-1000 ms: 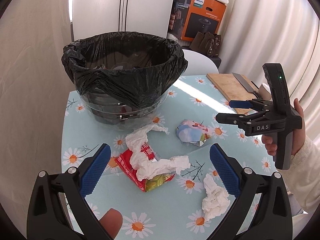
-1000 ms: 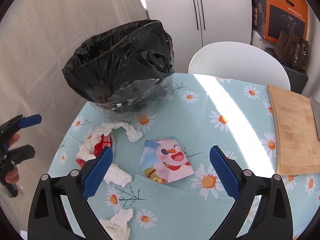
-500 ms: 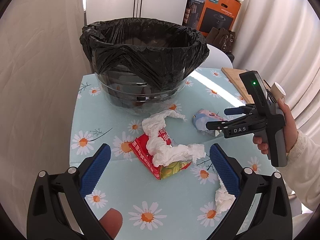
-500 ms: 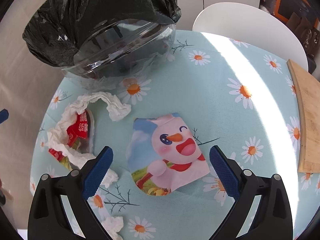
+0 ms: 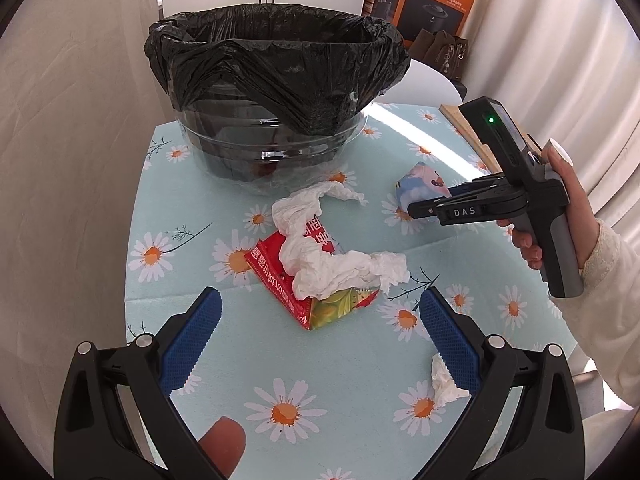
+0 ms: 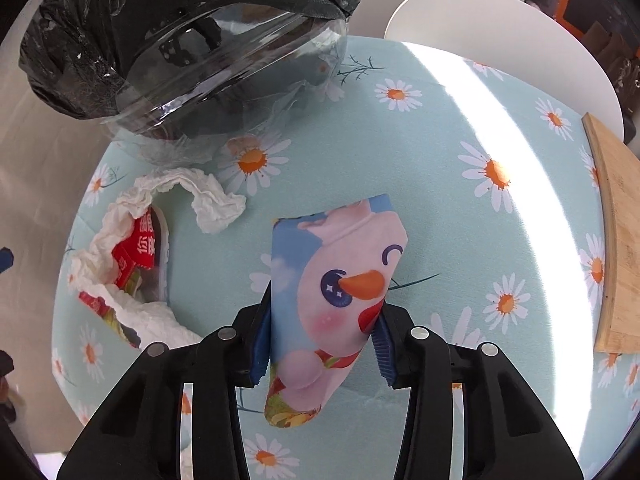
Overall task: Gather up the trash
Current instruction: 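Grasp the crumpled white tissue with the left tool while the right tool holds the pink paper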
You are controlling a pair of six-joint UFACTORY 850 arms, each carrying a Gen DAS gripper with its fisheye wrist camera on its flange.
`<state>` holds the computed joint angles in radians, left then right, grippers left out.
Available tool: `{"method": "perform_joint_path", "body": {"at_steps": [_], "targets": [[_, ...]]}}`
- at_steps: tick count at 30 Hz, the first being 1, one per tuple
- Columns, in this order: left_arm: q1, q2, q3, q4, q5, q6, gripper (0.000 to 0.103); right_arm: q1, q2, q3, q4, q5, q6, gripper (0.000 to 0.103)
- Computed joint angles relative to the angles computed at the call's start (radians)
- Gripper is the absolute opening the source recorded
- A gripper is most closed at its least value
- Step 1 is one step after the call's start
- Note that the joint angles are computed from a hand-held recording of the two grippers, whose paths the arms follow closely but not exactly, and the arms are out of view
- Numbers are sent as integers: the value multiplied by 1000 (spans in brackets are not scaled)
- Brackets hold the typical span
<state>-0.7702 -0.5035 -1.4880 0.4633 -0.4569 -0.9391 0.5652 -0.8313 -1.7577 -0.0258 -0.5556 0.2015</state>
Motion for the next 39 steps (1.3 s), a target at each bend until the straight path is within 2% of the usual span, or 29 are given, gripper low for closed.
{"method": "perform_joint_path", "body": {"at_steps": [7,18,23,26,30,35,39], "targets": [[-16,-53,-72,-101,3,155,97,-30,129,179,0,77,47,40],[-56,-151,-193,-298,-10,433,97,-93,339,437,-167,190,295,40],[-74,-185,-221,-396,-24,540,97,-109,414,517,-199,224,328,40],[-89,-208,-244,-407,-56,565,97,-120,459,569,-133,261,276,40],[-102,-230,-265,-473,-82,618,97,-121,502,610,-154,262,290,41],[-123,-255,-274,-454,-103,585,97,-119,543,649,-247,274,376,41],[-139,-289,-309,-403,-164,555,97,-122,569,676,-231,287,374,41]]}}
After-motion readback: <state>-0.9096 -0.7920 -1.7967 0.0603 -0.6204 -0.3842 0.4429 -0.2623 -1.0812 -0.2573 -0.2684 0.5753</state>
